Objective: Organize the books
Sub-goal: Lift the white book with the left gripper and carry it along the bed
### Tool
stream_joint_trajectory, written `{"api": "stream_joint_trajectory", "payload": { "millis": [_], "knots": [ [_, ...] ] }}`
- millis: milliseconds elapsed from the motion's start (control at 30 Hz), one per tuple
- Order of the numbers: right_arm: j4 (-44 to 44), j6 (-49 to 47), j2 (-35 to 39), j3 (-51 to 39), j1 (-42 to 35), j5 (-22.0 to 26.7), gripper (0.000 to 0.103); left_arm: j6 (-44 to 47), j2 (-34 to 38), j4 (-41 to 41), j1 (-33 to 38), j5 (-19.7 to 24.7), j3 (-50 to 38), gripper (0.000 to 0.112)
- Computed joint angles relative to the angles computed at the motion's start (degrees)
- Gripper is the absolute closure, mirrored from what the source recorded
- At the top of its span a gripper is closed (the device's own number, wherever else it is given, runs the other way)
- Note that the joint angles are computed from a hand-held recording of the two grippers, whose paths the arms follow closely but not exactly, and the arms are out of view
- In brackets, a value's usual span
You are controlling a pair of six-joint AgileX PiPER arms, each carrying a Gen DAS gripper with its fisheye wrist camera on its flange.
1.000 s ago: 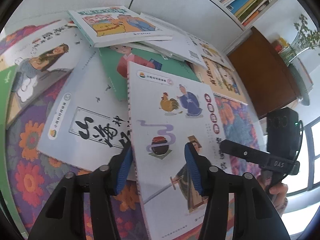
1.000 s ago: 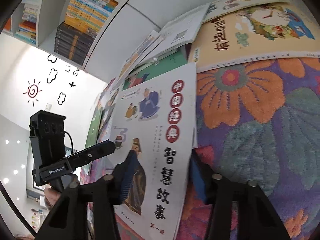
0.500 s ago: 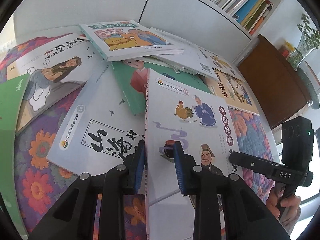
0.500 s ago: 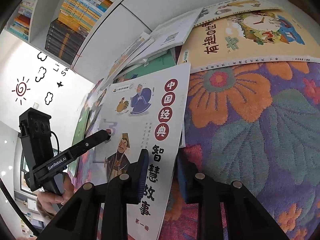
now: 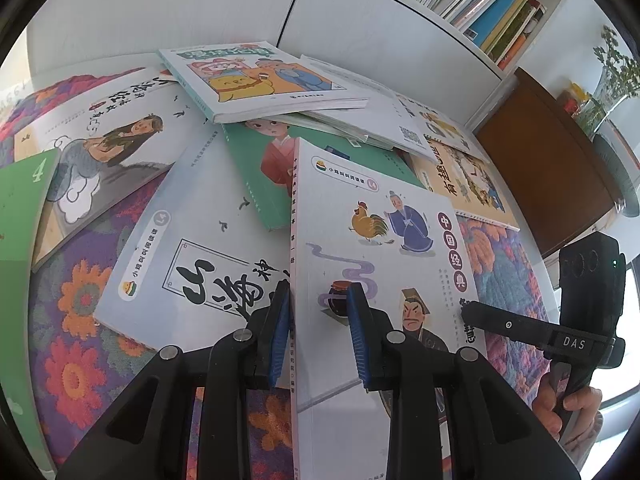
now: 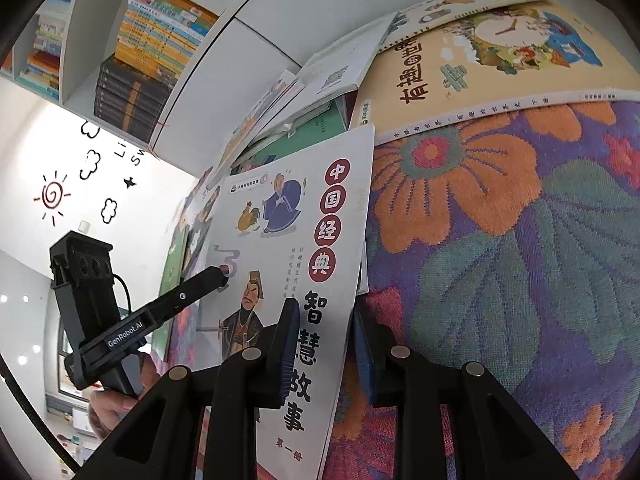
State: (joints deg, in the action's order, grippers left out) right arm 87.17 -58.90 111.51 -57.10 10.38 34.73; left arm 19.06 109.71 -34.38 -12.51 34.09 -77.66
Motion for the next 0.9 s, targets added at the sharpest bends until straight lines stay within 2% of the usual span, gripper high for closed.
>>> {"api": "stream_joint_trajectory", "payload": {
  "millis": [467, 667, 767, 900],
  "knots": [
    [-0.1, -0.4, -0.3, 0.6, -0.8, 0.9, 0.078, -0.4, 0.0, 0.3, -0.1, 0.0, 0.0, 0.087],
    [-6.8, 7.8, -3.7, 0.0, 1.4, -1.5, 0.075, -3.0, 0.3, 0.6, 1.6, 7.4, -3.0, 0.086],
    [-10.0, 11.2, -7.1, 0.0, 4.4, -4.8, 0.075, -2.6, -0.5, -0.4, 2.3, 7.5, -2.3, 0.086],
    [-12.4, 14.3, -9.6, -0.5, 7.4, -6.4, 0.075, -3.1, -2.2, 0.6, 2.4, 7.6, -1.8, 0.086]
  ]
}}
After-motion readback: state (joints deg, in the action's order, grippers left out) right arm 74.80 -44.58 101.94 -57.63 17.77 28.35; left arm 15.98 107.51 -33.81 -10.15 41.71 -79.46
